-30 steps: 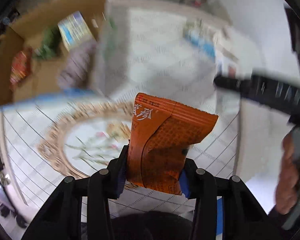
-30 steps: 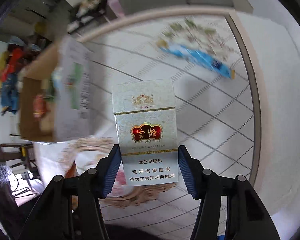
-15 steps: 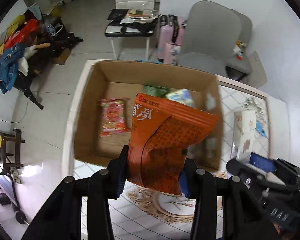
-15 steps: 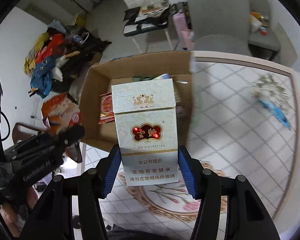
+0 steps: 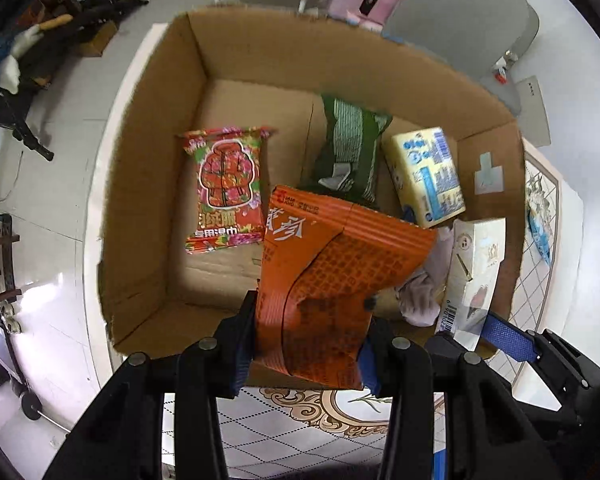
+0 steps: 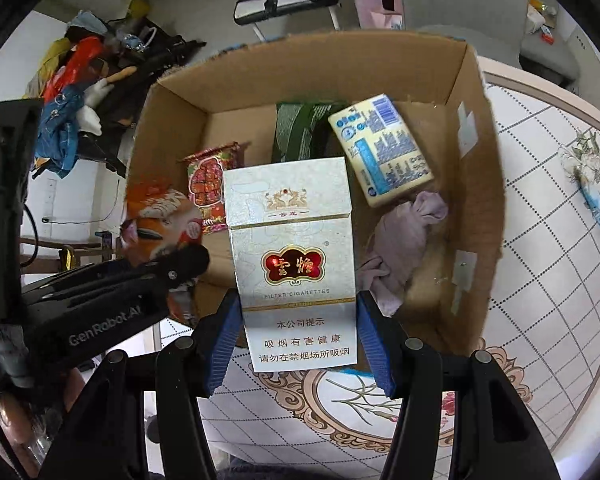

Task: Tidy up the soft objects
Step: 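Lower the orange bag and cigarette pack into the box and release both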

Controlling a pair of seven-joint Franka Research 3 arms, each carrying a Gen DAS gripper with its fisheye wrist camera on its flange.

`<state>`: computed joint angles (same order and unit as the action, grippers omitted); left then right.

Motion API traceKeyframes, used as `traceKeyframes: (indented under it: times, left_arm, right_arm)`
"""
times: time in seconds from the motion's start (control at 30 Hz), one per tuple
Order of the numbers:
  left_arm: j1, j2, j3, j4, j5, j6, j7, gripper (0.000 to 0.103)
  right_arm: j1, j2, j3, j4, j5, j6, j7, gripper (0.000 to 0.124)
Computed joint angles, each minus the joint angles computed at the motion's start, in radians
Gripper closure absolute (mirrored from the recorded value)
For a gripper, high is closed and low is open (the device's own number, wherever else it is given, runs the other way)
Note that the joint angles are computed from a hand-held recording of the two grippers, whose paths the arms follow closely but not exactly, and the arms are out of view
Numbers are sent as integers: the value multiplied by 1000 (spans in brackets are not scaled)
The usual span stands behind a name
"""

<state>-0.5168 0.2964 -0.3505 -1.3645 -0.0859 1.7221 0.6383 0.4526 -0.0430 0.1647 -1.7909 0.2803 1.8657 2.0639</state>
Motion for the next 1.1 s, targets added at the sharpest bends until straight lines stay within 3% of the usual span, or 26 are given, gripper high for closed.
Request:
traceKeyframes:
  times: [0.17, 0.3, 0.4, 0.53, 0.63, 0.67, 0.73, 1.1]
  left_arm:
    - [-5, 10, 6, 21, 27, -25, 6, 61]
    - [-3, 10, 9, 35, 43, -55, 15, 61]
    - [-11, 5, 14, 44, 80, -72, 11, 56]
    - [-24, -2, 17, 59, 127, -89, 6, 25]
    - [-40, 0, 19, 85, 172, -112, 1, 18]
    - [-46, 3, 19, 98, 185, -124, 0, 9]
    - [-58, 2, 19, 112, 208, -132, -7, 4]
    - [-155, 38, 22, 252, 341, -204, -55, 1]
  right_arm:
    - [0, 26, -3, 6, 26, -10, -9, 63]
    - [4, 28, -1, 16, -1, -8, 11, 43]
    - [8, 32, 1, 35, -35, -27, 28, 43]
    - [12, 28, 4, 57, -87, -61, 42, 37]
    - [13, 14, 4, 55, -115, -78, 48, 32]
    - [12, 10, 4, 53, -122, -81, 49, 32]
    - [11, -1, 5, 50, -144, -92, 56, 32]
    - [-16, -130, 11, -25, -153, -103, 30, 31]
